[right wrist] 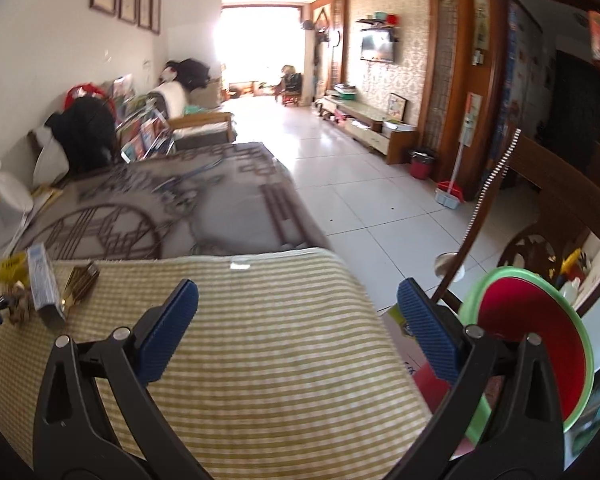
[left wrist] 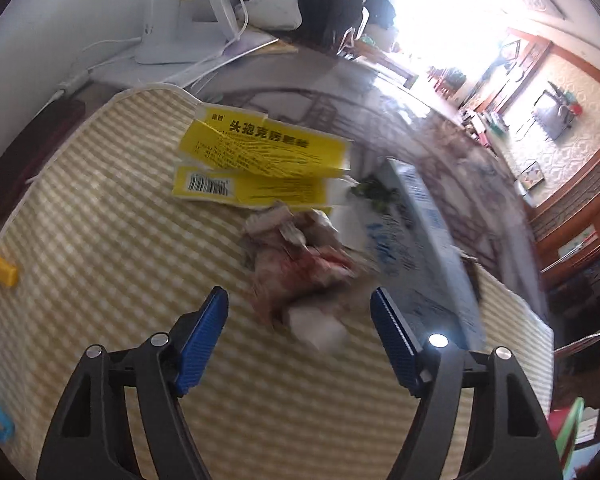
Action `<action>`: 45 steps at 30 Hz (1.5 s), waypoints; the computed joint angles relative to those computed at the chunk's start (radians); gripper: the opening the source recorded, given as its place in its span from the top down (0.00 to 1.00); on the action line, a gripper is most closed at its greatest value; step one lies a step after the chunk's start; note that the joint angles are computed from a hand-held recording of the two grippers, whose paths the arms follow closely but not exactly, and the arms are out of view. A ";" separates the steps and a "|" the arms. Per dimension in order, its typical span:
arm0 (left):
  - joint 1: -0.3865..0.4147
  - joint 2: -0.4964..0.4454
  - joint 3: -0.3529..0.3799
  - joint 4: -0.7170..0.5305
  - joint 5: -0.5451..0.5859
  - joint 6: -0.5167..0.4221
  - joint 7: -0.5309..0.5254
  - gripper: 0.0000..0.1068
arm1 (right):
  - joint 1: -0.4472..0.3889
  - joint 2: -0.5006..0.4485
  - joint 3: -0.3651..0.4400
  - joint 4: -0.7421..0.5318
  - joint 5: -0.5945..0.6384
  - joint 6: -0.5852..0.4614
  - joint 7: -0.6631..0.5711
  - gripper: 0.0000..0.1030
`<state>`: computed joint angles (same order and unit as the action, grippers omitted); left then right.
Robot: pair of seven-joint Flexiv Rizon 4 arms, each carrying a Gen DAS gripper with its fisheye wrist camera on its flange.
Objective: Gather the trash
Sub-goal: 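Move both tools back over the trash on the table, then grasp the crumpled paper wad with left tool while right tool grasps the white-blue toothpaste box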
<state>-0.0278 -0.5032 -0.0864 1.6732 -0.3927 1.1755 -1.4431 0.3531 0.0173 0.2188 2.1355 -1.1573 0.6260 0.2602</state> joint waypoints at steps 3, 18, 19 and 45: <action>0.004 -0.036 -0.011 -0.031 0.002 0.015 0.020 0.38 | 0.005 -0.021 -0.003 -0.012 0.005 0.011 -0.010 0.04; 0.113 0.295 -0.200 0.380 -0.624 0.021 0.400 0.62 | 0.001 -0.079 -0.027 -0.030 0.039 0.289 -0.117 0.04; 0.099 0.321 -0.189 0.412 -0.651 0.030 0.430 0.62 | 0.005 -0.089 -0.029 -0.036 0.041 0.309 -0.134 0.04; -0.064 0.328 0.017 0.391 -1.038 -0.041 0.576 0.60 | 0.194 -0.768 -0.061 -1.019 0.801 0.128 -1.000 0.06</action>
<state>-0.0916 -0.1754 -0.0694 2.0642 -1.4309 1.1348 -0.8676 0.5474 -0.7507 0.1582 1.1167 -0.3562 0.7538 -0.7395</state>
